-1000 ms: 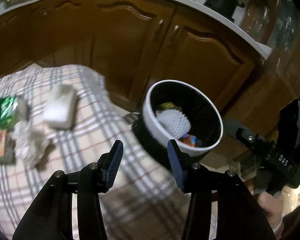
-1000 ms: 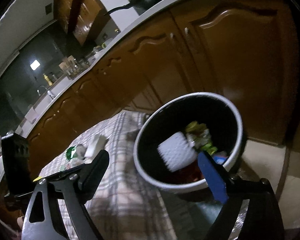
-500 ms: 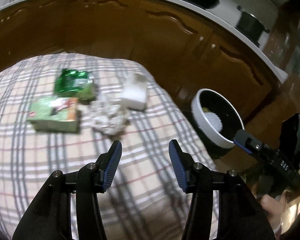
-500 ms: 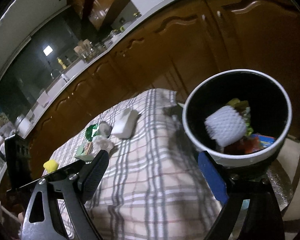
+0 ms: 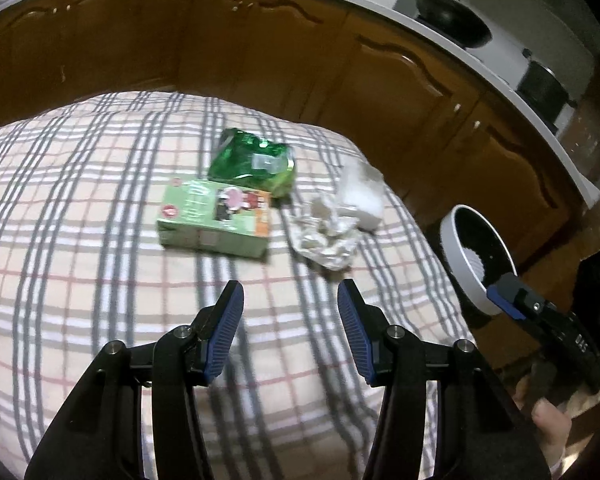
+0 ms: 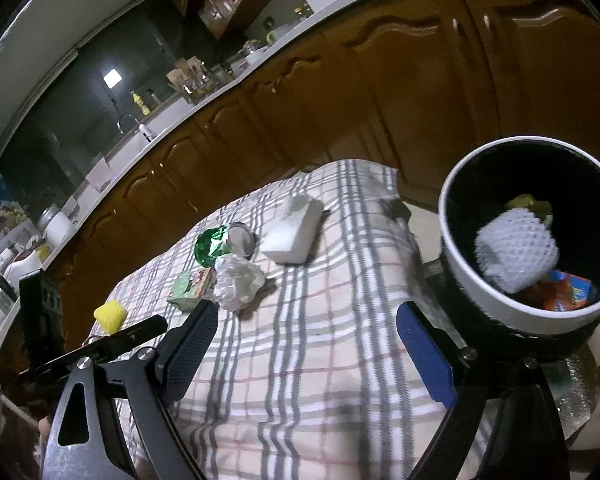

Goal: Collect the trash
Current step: 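Move both tools back toward the green milk box and crumpled foil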

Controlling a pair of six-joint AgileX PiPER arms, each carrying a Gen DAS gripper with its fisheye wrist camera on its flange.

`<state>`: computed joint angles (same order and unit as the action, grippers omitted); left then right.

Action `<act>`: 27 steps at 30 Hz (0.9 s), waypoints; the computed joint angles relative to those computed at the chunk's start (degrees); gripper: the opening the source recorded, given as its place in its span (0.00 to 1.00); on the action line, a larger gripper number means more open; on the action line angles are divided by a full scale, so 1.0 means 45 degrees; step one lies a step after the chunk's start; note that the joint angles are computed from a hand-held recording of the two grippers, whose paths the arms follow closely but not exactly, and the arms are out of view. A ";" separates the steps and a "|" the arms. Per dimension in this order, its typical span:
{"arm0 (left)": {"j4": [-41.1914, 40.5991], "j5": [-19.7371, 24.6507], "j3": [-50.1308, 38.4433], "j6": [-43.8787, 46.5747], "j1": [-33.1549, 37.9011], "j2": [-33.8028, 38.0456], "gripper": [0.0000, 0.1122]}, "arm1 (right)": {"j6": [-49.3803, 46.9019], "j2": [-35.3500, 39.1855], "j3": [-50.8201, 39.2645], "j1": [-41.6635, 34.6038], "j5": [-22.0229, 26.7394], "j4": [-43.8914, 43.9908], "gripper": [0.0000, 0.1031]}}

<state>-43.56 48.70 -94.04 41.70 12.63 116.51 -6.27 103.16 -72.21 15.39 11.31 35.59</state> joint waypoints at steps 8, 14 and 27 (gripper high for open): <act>0.0691 0.0234 -0.1392 -0.0592 0.0404 0.0798 0.54 | 0.0396 0.0946 -0.1552 0.0467 0.0698 -0.0509 0.88; 0.1600 0.1046 -0.3614 -0.0872 0.0544 0.2147 0.61 | 0.0135 0.2002 -0.3082 0.0638 0.1548 -0.0262 0.76; 0.0911 0.4370 -1.0453 -0.1333 0.1039 0.6544 0.68 | 0.0880 0.4430 -0.6197 0.0704 0.3281 -0.0528 0.59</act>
<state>-39.47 68.36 -141.08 35.70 17.30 145.96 -2.31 123.09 -100.10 18.56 26.08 33.22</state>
